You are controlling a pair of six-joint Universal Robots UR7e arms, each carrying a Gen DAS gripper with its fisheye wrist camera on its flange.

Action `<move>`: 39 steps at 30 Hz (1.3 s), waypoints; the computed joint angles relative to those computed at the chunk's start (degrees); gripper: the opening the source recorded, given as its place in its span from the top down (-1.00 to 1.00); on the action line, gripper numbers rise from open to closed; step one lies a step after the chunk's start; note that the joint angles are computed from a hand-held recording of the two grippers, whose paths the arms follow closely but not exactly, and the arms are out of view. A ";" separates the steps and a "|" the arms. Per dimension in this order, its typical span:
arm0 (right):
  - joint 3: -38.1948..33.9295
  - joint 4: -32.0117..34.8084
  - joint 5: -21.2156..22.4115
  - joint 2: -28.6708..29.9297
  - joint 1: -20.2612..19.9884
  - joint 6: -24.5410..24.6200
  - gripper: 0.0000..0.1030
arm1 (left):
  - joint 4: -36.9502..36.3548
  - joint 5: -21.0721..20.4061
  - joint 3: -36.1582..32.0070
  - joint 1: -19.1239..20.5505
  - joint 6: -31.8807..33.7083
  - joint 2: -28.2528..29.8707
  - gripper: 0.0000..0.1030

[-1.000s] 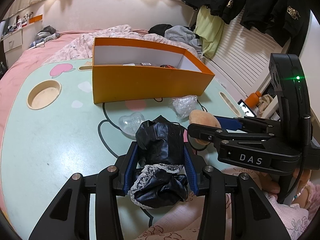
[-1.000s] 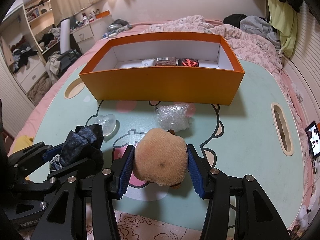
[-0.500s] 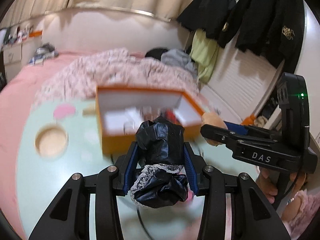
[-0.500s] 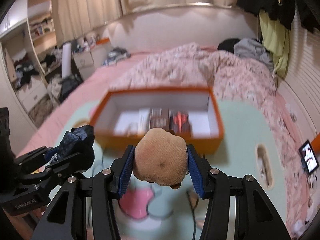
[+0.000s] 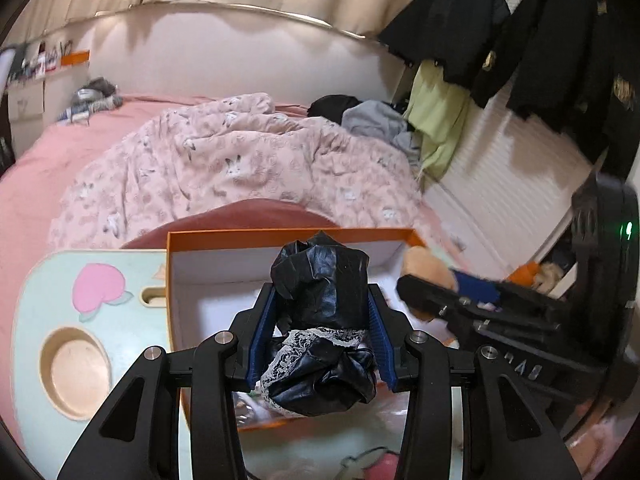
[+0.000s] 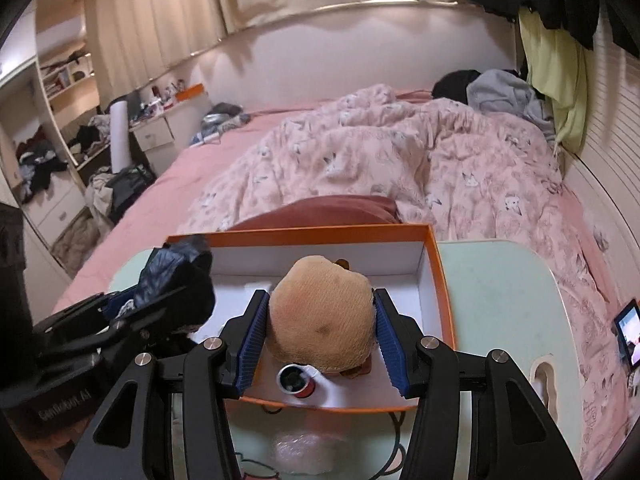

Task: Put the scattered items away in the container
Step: 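Carry the brown plush over the box with right tool while left tool carries the lace bag over it, then open right tool to drop the plush while left tool releases the lace bag into the box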

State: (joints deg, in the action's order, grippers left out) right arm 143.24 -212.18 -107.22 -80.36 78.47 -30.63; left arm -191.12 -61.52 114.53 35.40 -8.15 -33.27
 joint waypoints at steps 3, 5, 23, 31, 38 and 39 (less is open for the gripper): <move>-0.93 -1.44 -1.47 1.50 0.54 -1.37 0.00 | 0.46 0.62 -0.43 0.45 -0.56 0.37 0.13; -1.50 -1.29 -1.89 2.10 0.64 -1.60 0.00 | 0.54 0.32 -0.53 0.87 -0.91 0.43 0.13; -3.32 -0.91 -3.06 3.51 1.53 0.81 -0.57 | -0.94 -0.07 0.31 1.61 -3.58 -1.03 -0.49; 1.04 -4.63 0.09 -1.72 1.93 0.14 -0.64 | -5.47 -0.29 5.75 0.17 -4.31 -5.75 -0.53; 10.21 3.46 8.74 -16.04 -4.42 -1.48 -0.64 | -10.64 1.76 17.89 -3.59 -5.44 -10.36 -0.53; 11.76 3.25 9.61 -16.72 -5.89 -1.94 -0.64 | -10.50 2.56 19.16 -4.15 -6.45 -10.18 -0.53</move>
